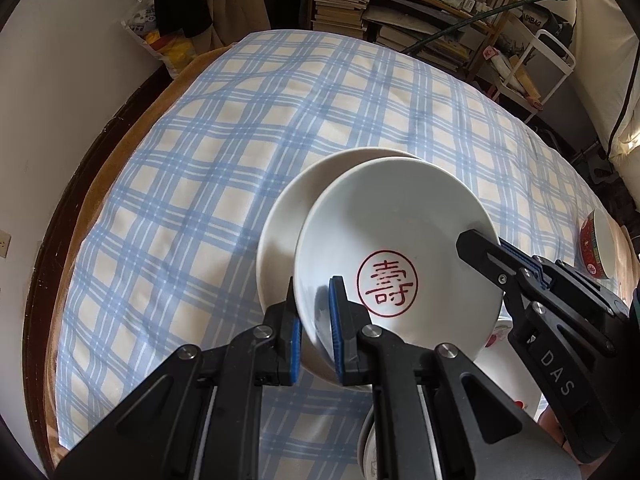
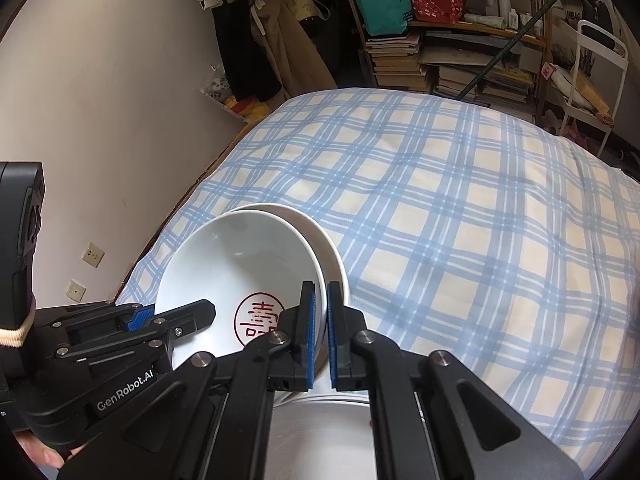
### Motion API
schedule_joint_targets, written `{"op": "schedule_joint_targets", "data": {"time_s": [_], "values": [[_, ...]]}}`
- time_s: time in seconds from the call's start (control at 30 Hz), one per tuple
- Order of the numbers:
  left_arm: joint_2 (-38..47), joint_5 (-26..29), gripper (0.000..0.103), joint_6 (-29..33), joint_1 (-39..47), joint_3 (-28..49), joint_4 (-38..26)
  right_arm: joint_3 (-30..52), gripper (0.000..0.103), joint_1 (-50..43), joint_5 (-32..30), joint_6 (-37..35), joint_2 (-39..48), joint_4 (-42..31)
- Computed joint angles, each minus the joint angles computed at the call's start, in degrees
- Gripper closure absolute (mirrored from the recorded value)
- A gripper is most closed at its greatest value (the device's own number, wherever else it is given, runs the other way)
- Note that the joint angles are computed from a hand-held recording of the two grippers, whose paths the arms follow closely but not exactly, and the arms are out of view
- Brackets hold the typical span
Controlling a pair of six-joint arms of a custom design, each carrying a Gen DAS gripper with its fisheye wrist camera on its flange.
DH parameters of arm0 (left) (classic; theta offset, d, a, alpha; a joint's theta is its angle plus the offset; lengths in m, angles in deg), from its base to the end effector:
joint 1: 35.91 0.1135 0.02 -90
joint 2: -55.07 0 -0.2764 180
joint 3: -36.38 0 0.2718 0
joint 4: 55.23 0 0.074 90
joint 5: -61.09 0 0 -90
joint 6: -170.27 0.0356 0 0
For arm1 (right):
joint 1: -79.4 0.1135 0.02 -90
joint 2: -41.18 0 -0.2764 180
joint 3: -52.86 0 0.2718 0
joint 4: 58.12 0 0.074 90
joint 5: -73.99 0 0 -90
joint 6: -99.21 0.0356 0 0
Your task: Organize plates and bowls
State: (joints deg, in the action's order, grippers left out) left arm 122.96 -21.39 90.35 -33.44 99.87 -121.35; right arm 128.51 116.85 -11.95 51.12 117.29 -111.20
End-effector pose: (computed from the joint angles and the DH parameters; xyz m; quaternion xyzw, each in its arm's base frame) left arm 0.2234 0.0050 0.2457 0.0763 0.9806 -0.0458 0.1749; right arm 0.2322 0.1747 0.2916 0.0480 0.9481 0.1737 0.2621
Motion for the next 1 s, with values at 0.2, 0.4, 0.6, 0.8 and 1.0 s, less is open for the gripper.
{"op": "schedule_joint_targets", "data": {"time_s": [0.2, 0.4, 0.6, 0.8, 1.0], "values": [[-0.4, -1.5, 0.091, -0.3, -1.2, -0.4, 0.5, -0.2, 0.096, 0.1, 0.2, 0.3, -0.1, 0.1], [-1.5, -3.4, 0.089, 0.2, -2.6, -1.4, 1.2, -0.4, 0.096, -0.5, -1.1, 1.1, -0.2, 0.0], [-2.0, -4.6, 0.089, 0.0, -3.6, -1.9, 2.2, -2.7, 0.095, -2.5, -4.3, 2.3, -1.4, 2.6], [-3.1, -6.8, 0.087, 0.2, -5.3, -2.8, 3.0, -3.3, 0.095, -3.5, -6.4, 2.6, -1.9, 3.0], [-2.2, -3.4, 0.087, 0.0, -2.6, -2.0, 2.3, -3.0, 0.094, -3.7, -6.9, 2.4, -1.7, 2.8]]}}
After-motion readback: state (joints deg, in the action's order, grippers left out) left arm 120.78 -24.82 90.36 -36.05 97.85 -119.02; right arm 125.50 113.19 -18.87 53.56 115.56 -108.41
